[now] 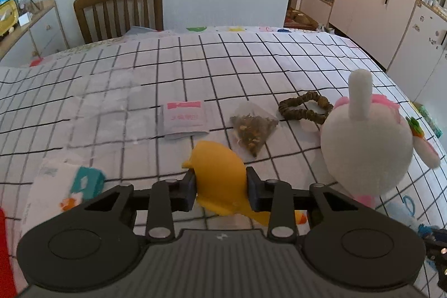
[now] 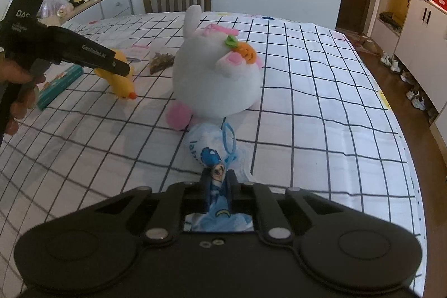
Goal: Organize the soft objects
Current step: 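Carry the chick and blue bag to the tin box and open both tools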
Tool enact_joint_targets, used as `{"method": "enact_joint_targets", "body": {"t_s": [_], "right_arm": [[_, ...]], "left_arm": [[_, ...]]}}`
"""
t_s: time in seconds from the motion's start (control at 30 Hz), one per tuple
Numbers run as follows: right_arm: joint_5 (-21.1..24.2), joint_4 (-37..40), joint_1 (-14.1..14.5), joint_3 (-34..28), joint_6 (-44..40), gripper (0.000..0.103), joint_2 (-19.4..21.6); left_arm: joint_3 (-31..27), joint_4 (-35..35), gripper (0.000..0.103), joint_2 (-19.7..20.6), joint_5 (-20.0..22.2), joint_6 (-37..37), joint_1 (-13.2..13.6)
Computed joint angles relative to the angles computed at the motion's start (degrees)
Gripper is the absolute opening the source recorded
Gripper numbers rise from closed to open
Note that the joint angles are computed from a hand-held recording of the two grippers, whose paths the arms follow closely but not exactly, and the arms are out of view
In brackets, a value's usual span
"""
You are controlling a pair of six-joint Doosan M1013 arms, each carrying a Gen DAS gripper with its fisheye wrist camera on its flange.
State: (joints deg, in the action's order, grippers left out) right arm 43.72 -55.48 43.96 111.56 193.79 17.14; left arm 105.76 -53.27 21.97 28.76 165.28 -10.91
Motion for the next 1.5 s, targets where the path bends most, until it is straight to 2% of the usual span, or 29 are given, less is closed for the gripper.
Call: {"method": "enact_joint_targets", "body": {"t_s": [0.2,0.43,0.73,1.2,1.5], "right_arm": [[-1.20,-1.27,0.91,-0.13,1.88,0.009,-1.47],[-2.06,-3.34,1.89,-3.04,0.05,0.010,-0.88],[-3.64,-3.08,2.73,-9.65,-7.28,0.009,1.77],[-6.78,-0.09,3.51,-22.84,-15.04,0.009,8.75],[-7.22,4.09,3.51,-30.96,-21.94,0.010,13.57]], "left_arm": [[0.88,-0.84,0.035,-2.04,3.21,0.96,2.59],[1.05,-0.70,0.035,-3.99,6.71,0.62,5.64],[-0.41,-1.60,0.035,-5.45,12.76,2.81,11.44],[-5.41,-0.51,0.035,-3.74,19.70,4.53,20.14],[-10.10,0.83,0.035,-0.69,22.41,4.81,23.99]]}}
